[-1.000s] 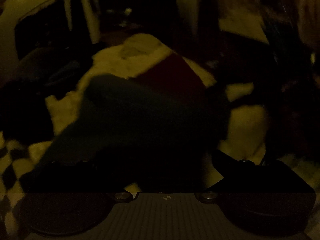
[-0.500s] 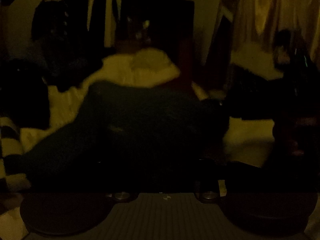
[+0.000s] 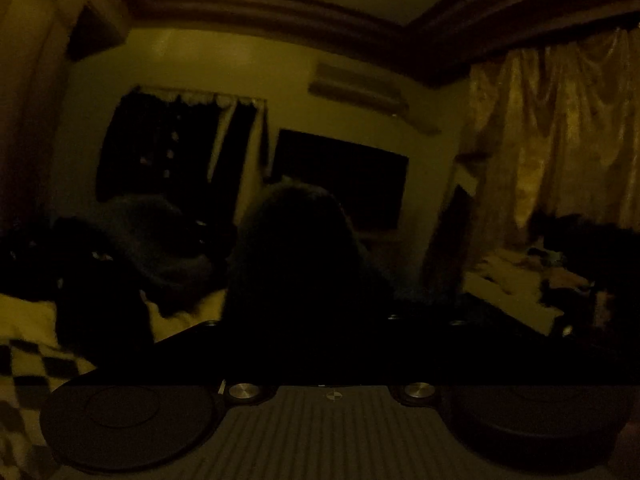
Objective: Fold large clothes
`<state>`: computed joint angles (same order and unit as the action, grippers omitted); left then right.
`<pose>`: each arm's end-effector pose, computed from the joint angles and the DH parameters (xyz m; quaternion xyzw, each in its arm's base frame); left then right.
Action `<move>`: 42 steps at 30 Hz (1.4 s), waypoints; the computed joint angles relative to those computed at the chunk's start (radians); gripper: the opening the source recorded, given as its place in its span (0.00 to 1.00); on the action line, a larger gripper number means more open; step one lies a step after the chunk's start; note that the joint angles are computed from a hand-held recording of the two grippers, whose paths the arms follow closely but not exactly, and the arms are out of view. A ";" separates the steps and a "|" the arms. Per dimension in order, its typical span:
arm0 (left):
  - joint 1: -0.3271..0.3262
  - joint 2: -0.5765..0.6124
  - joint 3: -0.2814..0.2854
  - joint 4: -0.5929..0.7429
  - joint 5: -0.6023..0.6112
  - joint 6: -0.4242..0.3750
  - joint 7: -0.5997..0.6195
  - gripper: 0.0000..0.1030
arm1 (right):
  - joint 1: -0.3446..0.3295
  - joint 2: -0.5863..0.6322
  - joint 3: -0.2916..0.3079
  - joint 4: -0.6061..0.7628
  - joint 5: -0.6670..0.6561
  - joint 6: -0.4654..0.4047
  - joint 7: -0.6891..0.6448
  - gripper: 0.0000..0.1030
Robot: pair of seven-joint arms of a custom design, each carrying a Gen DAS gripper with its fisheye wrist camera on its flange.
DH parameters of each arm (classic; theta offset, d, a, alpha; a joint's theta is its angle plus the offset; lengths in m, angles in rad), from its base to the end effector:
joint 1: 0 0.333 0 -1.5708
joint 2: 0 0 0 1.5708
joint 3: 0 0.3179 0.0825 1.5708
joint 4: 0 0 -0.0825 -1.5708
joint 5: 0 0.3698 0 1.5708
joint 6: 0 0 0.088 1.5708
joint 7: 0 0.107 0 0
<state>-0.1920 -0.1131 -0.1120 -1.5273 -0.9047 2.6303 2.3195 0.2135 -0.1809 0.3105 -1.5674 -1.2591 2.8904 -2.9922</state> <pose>0.5108 -0.1464 0.8333 -0.3713 0.6680 -0.6032 0.2281 0.3897 0.3194 0.8421 -0.4344 0.5076 -0.3055 0.6784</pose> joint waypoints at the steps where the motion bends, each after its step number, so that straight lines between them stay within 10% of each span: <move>1: 0.002 0.025 -0.003 0.022 0.017 -0.016 -0.036 0.87 | 0.000 -0.007 0.002 0.014 -0.094 -0.015 0.037 0.02; 4: 0.024 0.126 -0.025 0.117 0.116 -0.145 -0.192 0.87 | 0.176 0.017 -0.185 0.013 0.045 0.013 -0.047 0.06; 8: 0.026 0.225 -0.070 0.163 0.360 -0.175 -0.400 0.89 | 0.438 0.049 -0.419 -0.106 0.747 -0.028 -0.532 0.62; 13: 0.044 0.260 -0.105 0.146 0.401 -0.152 -0.429 1.00 | 0.210 0.060 -0.158 -0.210 1.025 -0.138 -0.740 0.72; 16: 0.066 0.256 -0.105 0.147 0.398 -0.168 -0.423 1.00 | 0.217 0.068 -0.141 -0.231 1.057 -0.139 -0.856 0.87; 20: 0.076 0.218 -0.112 0.067 0.353 -0.115 -0.384 1.00 | 0.215 0.132 -0.083 -0.120 0.762 -0.289 -0.890 0.89; 24: 0.082 0.146 -0.087 -0.034 0.365 -0.099 -0.400 1.00 | 0.276 0.228 -0.090 -0.003 0.663 -0.488 -1.007 0.78; 29: 0.083 0.050 -0.044 -0.173 0.371 -0.084 -0.434 1.00 | 0.261 0.155 -0.144 -0.188 0.833 -0.259 -0.953 0.29; 37: 0.058 0.101 -0.035 -0.122 0.203 -0.277 -0.335 1.00 | 0.188 0.096 -0.131 -0.253 0.841 -0.001 -0.643 0.20; 42: 0.058 0.119 -0.063 -0.077 0.192 -0.203 -0.281 0.87 | 0.087 0.047 -0.066 -0.212 0.480 -0.011 -0.344 0.19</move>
<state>-0.1343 0.0055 -0.1746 -1.6042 -0.7125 2.4277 2.0383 0.3000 -0.1338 0.2443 -1.7799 -0.7795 2.8795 -3.3362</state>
